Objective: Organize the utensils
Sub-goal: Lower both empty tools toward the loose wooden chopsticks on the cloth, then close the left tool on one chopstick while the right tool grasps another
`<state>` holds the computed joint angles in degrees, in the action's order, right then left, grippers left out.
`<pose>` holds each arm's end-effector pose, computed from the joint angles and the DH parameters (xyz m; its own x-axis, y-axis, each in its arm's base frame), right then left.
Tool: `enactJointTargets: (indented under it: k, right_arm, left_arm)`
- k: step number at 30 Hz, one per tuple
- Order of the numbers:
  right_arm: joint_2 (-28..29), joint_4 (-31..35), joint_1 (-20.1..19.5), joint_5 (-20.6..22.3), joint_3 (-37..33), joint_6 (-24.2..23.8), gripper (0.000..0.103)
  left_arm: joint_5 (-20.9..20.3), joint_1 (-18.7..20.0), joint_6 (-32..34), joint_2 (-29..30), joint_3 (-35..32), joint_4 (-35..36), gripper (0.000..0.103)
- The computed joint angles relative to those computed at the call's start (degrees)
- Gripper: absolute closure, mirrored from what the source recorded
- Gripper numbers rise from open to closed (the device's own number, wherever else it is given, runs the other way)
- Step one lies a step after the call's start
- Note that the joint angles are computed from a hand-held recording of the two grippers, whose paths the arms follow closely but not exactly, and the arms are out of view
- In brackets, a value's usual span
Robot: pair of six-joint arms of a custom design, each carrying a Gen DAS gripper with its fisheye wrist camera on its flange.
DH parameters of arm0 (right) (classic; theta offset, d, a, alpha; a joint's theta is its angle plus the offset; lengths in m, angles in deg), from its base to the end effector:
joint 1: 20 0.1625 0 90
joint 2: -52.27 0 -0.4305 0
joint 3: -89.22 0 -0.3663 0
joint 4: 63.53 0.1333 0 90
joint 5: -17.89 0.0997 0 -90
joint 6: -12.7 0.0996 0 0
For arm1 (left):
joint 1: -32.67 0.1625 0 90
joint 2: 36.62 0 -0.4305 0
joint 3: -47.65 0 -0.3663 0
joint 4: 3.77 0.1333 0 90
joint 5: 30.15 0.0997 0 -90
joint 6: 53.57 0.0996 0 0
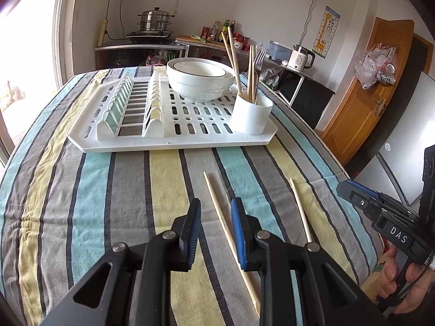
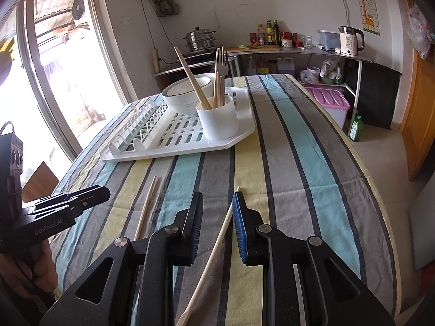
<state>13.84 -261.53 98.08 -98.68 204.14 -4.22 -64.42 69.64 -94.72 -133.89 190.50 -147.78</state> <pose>0.3392 -0.4473 0.0501 -0.7434 -0.4244 0.5169 -0.6456 0.6571 -0.3890 -0.1170 -0.3579 0.2871 -0.8479 -0.1076 -0.5191 0.3086 0.6960 -0.6483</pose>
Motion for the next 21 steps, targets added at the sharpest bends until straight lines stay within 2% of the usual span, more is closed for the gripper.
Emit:
enactJointTargets:
  k: [13, 21]
  right_arm:
    - [3.19, 7.56, -1.73, -3.13, -5.29, 2.10, 0.080]
    - [5.15, 10.31, -1.74, -4.93, -8.22, 1.57, 0.080]
  left_arm:
    - [-4.69, 8.62, 7.17, 9.04, -5.77, -5.39, 0.079]
    - [-4.84, 10.90, 7.94, 12.02, -8.59, -4.51, 0.079]
